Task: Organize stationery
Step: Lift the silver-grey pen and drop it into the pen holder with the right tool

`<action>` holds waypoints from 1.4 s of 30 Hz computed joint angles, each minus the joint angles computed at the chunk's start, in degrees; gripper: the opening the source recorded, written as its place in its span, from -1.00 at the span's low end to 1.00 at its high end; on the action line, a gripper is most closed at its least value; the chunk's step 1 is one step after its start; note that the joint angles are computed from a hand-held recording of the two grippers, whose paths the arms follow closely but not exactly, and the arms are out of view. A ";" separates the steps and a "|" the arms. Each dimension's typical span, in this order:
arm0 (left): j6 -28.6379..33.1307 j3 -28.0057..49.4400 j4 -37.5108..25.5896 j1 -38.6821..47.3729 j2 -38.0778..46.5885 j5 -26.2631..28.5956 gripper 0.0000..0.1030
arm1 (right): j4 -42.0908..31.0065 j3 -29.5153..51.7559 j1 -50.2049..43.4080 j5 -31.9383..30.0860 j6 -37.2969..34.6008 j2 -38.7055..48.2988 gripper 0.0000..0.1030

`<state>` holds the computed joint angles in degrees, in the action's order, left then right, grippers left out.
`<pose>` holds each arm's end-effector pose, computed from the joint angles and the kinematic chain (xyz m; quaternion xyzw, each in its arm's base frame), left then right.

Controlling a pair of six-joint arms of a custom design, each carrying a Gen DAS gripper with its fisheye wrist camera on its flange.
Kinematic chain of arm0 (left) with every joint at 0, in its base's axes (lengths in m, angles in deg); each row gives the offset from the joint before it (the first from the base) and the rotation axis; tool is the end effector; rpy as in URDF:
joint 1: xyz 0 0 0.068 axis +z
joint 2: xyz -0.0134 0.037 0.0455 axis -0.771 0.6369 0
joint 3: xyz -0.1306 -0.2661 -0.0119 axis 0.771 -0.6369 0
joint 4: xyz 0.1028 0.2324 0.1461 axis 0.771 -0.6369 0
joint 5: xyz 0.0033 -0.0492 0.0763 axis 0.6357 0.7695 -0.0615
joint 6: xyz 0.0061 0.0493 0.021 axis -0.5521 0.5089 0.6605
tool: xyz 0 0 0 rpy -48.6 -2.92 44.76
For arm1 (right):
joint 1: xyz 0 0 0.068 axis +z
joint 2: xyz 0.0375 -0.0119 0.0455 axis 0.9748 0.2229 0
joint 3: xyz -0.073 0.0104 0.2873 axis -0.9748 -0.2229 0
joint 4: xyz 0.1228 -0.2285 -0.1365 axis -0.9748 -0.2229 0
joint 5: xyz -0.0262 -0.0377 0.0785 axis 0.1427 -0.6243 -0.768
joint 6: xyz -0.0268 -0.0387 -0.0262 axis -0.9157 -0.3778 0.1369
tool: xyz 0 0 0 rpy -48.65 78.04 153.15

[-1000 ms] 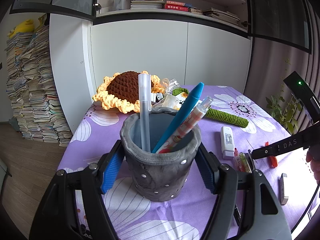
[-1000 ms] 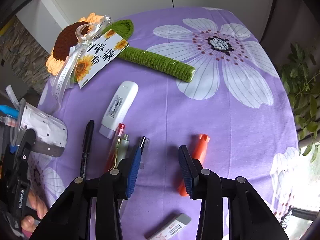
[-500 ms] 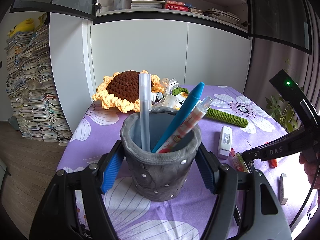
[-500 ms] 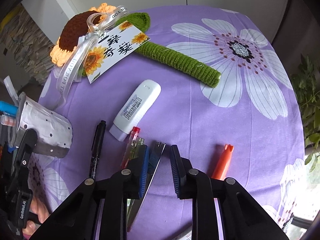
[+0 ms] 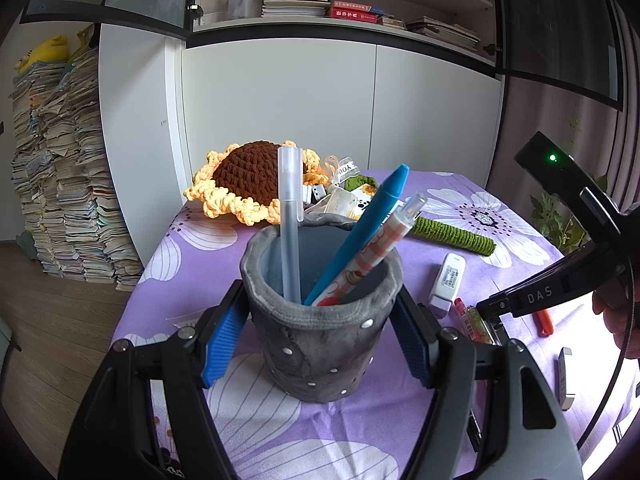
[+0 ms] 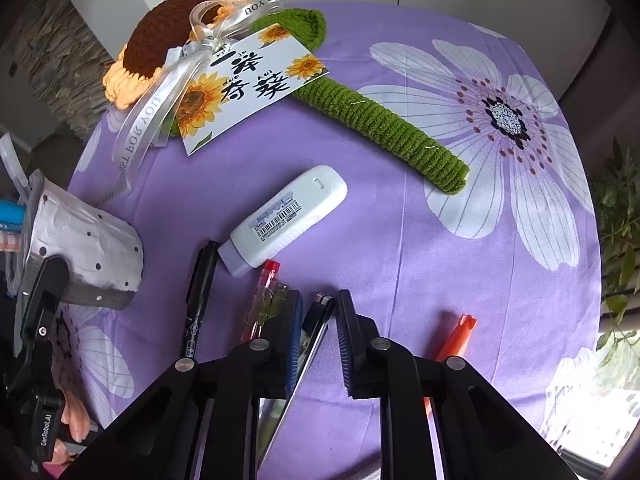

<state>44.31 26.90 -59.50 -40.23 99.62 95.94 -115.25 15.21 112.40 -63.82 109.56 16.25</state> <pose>0.3363 0.0340 0.1393 0.3349 0.7940 -0.2080 0.4628 0.2891 0.1940 0.1502 0.2362 0.9572 0.0078 0.1671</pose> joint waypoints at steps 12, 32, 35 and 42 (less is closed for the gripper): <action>0.02 0.03 -0.06 0.03 0.00 0.03 0.34 | 0.37 -1.68 3.66 5.28 1.53 -5.57 -0.78; 0.10 0.20 -0.21 0.10 0.18 0.10 0.34 | 3.33 8.95 14.46 24.16 -8.88 -13.14 -0.86; 0.13 0.19 -0.24 0.08 0.15 0.08 0.34 | 5.04 10.74 15.10 26.01 -11.81 -13.50 -0.86; 0.05 0.27 -0.23 0.10 0.27 0.15 0.34 | 10.85 14.54 14.44 23.80 -18.45 -9.95 -0.86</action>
<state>44.36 27.17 -59.73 -40.12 99.89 96.10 -104.40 29.74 126.84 -40.02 91.12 6.31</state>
